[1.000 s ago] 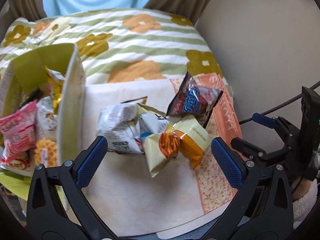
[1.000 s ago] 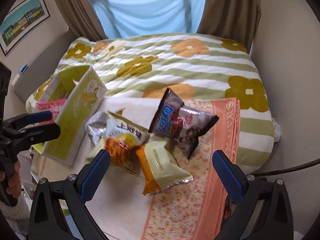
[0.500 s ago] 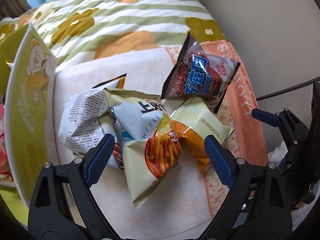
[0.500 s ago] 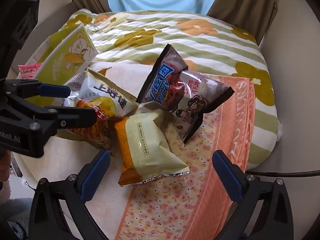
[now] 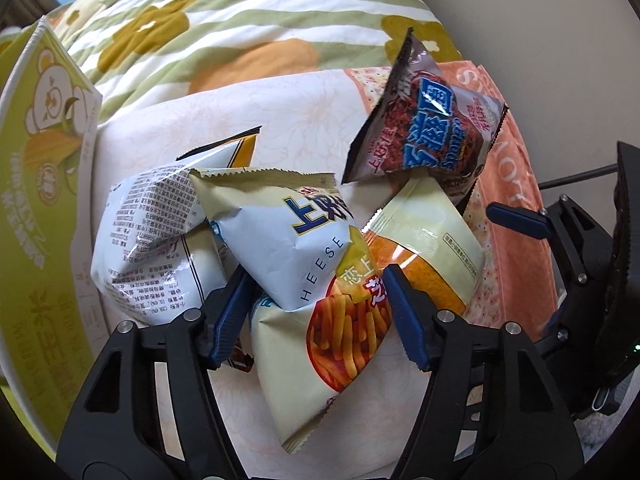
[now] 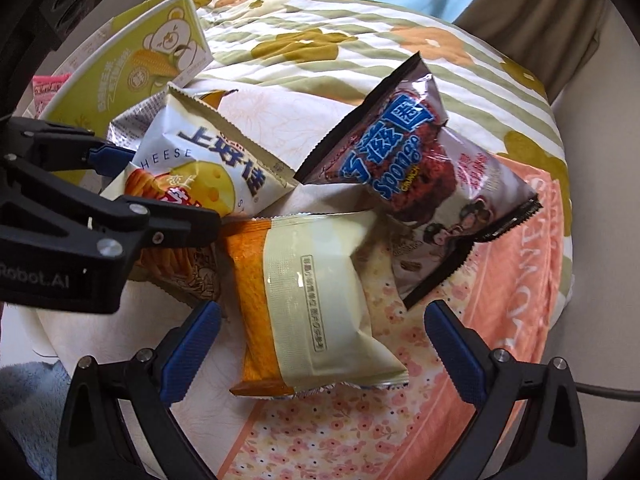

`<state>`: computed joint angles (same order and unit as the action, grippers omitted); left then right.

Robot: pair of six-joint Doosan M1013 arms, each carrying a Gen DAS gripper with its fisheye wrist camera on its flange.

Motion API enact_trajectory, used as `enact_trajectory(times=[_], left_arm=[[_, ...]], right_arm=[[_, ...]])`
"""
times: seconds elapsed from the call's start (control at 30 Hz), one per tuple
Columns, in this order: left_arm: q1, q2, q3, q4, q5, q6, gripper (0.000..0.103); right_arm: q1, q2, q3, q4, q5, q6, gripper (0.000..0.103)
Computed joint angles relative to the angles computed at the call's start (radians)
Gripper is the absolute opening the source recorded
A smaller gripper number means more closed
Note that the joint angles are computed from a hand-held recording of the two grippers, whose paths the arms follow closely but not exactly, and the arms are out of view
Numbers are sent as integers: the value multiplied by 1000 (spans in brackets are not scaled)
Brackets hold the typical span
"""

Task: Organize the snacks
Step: 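Grasp the white cheese bag with the left tool while the right tool grasps the orange-cream bag, then carry both bags over the yellow box and open the left tool to drop its bag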

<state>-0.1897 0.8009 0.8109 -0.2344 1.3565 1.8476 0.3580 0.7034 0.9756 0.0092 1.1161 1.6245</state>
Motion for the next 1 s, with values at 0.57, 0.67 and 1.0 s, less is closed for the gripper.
enact_trajectory(times=[0.57,0.67,1.0], left_arm=[[0,-28,34,18,-40,30,43],[4,-32,40,10,-45,29,42],[6,-71,85,15,-78,49,42]], right_arm=[[3,24,-21,19,12,-20,99],[3,25,-19,21,11,-10,95],[7,5,17,14,-13,24,63]])
